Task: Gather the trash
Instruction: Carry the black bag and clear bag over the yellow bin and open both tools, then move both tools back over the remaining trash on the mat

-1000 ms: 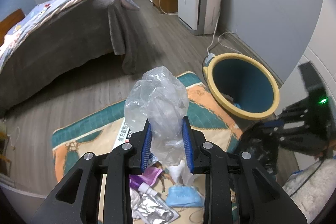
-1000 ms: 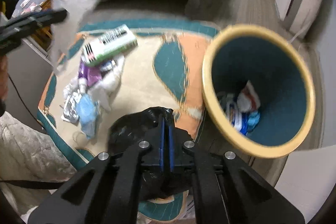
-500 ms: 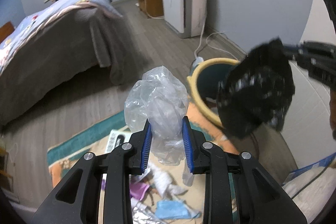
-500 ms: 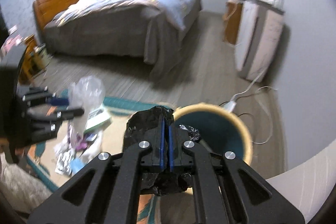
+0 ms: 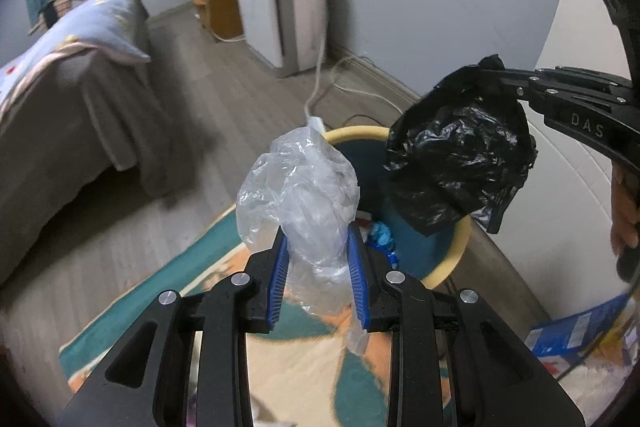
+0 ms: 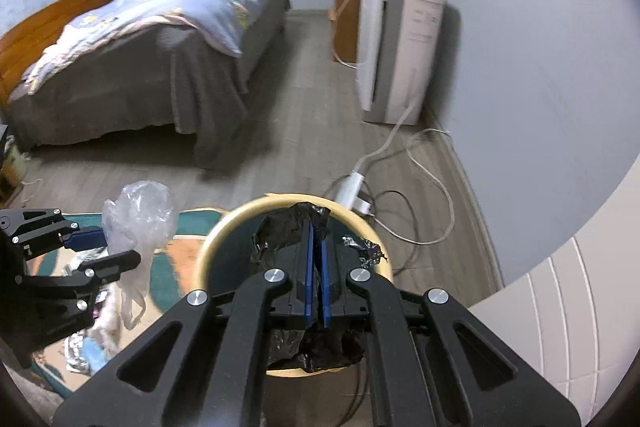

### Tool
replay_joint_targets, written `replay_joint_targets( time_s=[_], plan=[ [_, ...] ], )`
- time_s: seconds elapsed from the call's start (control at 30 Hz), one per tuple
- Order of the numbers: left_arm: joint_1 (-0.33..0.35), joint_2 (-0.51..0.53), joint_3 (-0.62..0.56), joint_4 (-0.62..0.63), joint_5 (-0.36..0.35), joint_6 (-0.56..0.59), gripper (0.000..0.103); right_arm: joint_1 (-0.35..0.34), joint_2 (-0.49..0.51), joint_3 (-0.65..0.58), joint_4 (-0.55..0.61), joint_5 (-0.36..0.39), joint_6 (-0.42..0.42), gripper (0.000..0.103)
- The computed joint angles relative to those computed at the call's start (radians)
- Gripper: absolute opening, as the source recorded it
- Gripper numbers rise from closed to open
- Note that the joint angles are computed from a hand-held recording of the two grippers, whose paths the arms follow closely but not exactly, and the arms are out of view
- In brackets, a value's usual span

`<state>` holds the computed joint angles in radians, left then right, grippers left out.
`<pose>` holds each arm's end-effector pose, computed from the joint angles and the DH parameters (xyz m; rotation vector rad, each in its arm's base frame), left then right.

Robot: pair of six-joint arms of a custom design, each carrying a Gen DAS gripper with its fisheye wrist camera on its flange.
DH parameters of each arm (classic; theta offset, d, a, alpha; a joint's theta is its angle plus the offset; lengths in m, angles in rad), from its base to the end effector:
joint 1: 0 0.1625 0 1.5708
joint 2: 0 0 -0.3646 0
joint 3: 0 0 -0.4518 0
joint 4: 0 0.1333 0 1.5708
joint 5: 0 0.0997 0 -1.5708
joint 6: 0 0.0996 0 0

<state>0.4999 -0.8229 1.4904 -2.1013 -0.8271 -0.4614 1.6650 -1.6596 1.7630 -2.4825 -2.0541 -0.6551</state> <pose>-0.5107 -0.5077 0.0639 0.8011 2.3275 -0.5437 0.1383 -0.5391 0.4902 0.6294 -2.2774 0.8054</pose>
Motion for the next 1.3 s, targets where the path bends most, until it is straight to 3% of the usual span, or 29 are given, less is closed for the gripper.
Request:
replay_joint_targets(
  time_s=[0.1,0.13,0.17,0.23,0.4,0.53,0.6,0.7,0.8,1.0,1.13,1.3],
  plan=[
    [0.02,0.053,-0.046,-0.026,-0.044,0.024,0.034,-0.013,0.017,-0.006,-0.015,-0.015,0.005,0.003],
    [0.028,0.065,-0.054,-0.047,-0.057,0.032,0.044,-0.015,0.022,-0.006,-0.023,-0.015,0.011,0.005],
    [0.031,0.073,-0.058,-0.051,-0.053,0.031,0.061,-0.016,0.029,-0.01,-0.027,-0.02,0.015,0.007],
    [0.033,0.082,-0.063,-0.062,-0.034,0.028,0.073,-0.025,0.033,-0.013,-0.024,-0.012,0.022,0.012],
    [0.035,0.062,-0.042,-0.055,-0.003,0.004,0.09,-0.03,0.028,-0.007,-0.029,0.001,0.022,0.037],
    [0.024,0.02,-0.001,-0.016,0.05,-0.058,0.093,-0.029,0.009,0.009,-0.034,0.003,0.021,0.052],
    [0.012,-0.021,0.045,-0.026,0.073,-0.075,0.094,-0.029,-0.002,0.015,-0.027,0.01,0.024,0.07],
    [-0.011,-0.084,0.105,0.0,0.126,-0.105,0.096,-0.022,-0.019,0.024,-0.016,0.02,0.025,0.087],
    [-0.031,-0.14,0.149,0.047,0.168,-0.153,0.097,-0.003,-0.027,0.037,-0.028,0.002,0.021,0.097],
    [-0.077,-0.3,0.251,0.226,0.245,-0.336,0.097,0.048,-0.032,0.056,-0.009,-0.038,0.057,0.097],
    [-0.105,-0.399,0.296,0.384,0.257,-0.498,0.098,0.092,-0.036,0.083,0.021,-0.059,0.099,0.097],
    [-0.136,-0.495,0.312,0.724,0.255,-0.807,0.098,0.179,-0.013,0.132,0.047,-0.135,0.163,0.097]
  ],
)
